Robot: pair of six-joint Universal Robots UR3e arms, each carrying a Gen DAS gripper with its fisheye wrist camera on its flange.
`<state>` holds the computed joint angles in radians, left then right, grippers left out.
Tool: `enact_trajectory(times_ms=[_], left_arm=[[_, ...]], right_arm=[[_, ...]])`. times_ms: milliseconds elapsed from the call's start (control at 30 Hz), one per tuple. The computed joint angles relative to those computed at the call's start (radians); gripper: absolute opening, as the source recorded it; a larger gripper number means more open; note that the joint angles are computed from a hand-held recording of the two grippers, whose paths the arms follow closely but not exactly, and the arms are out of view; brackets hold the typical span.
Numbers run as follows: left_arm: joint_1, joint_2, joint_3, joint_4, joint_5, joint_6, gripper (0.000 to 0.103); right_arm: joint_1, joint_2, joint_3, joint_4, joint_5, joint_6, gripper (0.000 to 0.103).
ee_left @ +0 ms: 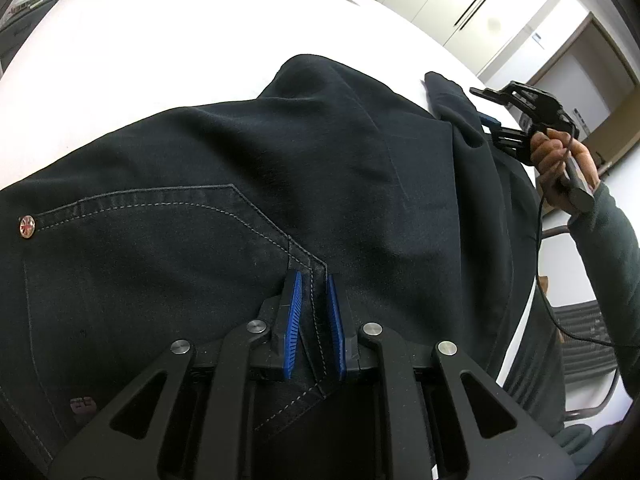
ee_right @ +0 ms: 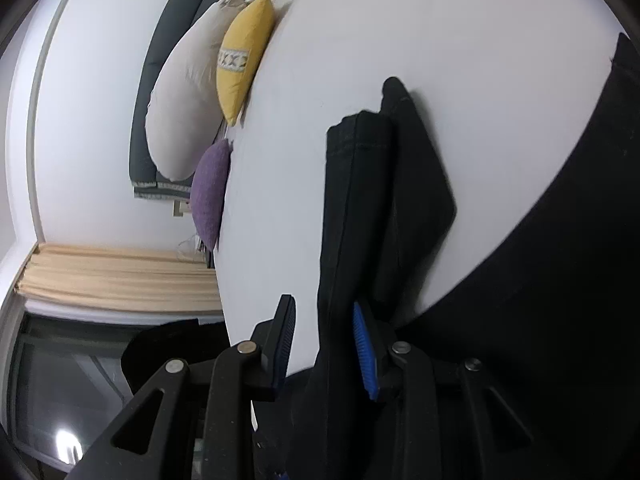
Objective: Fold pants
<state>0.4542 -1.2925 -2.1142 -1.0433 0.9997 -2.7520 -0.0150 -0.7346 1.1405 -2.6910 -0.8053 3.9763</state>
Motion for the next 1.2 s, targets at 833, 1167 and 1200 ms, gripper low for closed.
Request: enact_trajectory(times_ms=[833,1167,1200], left_arm=[[-0.001,0.004,0.002,-0.006,-0.005,-0.005,0.014],[0.010,-0.008,0.015,-0.026,-0.023,-0.027,0.014],[0.009,-0.011,0.018,-0.029,-0.024,-0.030,0.014]], right_arm=[[-0.053,-0.232,0.237,-0.261,-0.135,0.022,0.004],[-0.280,-0.673,1.211,-0.771,-0.174,0.167,0.004],[-0.312,-0.659,1.303,-0.872,-0.158,0.194,0.004]])
